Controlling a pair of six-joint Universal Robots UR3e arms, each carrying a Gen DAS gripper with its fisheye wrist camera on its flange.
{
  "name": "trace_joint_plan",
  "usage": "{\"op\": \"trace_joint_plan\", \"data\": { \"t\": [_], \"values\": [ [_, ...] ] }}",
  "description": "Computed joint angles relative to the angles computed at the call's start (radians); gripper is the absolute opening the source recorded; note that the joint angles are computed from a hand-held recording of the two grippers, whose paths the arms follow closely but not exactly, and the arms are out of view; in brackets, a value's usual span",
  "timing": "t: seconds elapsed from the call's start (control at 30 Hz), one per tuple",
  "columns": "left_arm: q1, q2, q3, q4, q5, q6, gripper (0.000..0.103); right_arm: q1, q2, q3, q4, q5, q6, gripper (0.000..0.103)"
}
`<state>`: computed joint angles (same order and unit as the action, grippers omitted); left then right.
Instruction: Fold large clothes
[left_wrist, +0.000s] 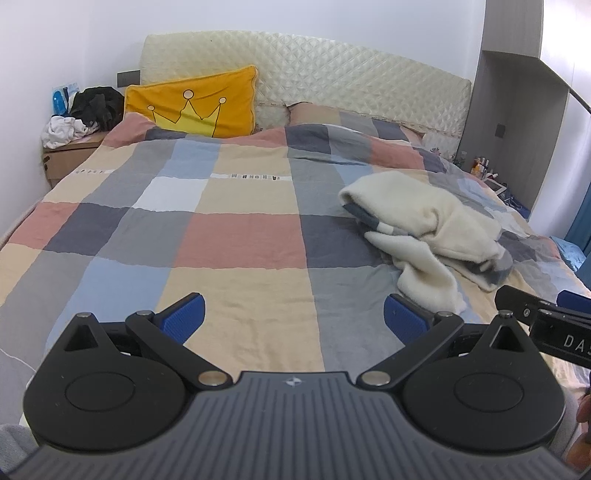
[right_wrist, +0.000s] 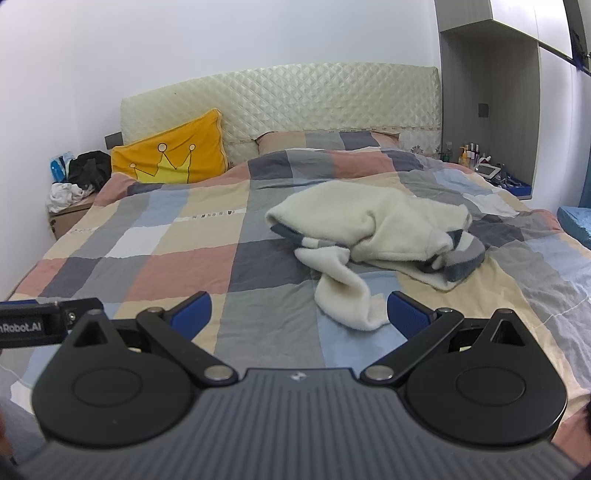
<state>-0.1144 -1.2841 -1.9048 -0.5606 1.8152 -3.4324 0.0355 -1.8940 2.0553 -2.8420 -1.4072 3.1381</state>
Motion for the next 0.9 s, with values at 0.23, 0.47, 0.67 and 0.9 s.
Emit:
{"op": "trace_joint_plan", "data": {
  "t": [0.23,0.47,0.67,0.9],
  "values": [
    [0.039,-0.023,0.018,0.024,-0.052,0.010,0.103,-0.001,0.019,0.000,-0.011,-0.008,0.016,0.103],
    [0.032,-0.194,0.115,0.107,-0.017,0.043,0.103,-0.023,0.076,-0.018,-0.078,-0.015,0.003,0.103],
    [0.048,-0.436,0.339,0.090,-0.100,0.125,0.103,-0.164,0.132,-0.066,-0.090,0.151,0.066,0.103],
    [0.017,-0.725,0.628,0.061,-0.162,0.129,0.103,-0.272,0.297,-0.180,-0.081,0.255,0.164,0.099]
  ]
}}
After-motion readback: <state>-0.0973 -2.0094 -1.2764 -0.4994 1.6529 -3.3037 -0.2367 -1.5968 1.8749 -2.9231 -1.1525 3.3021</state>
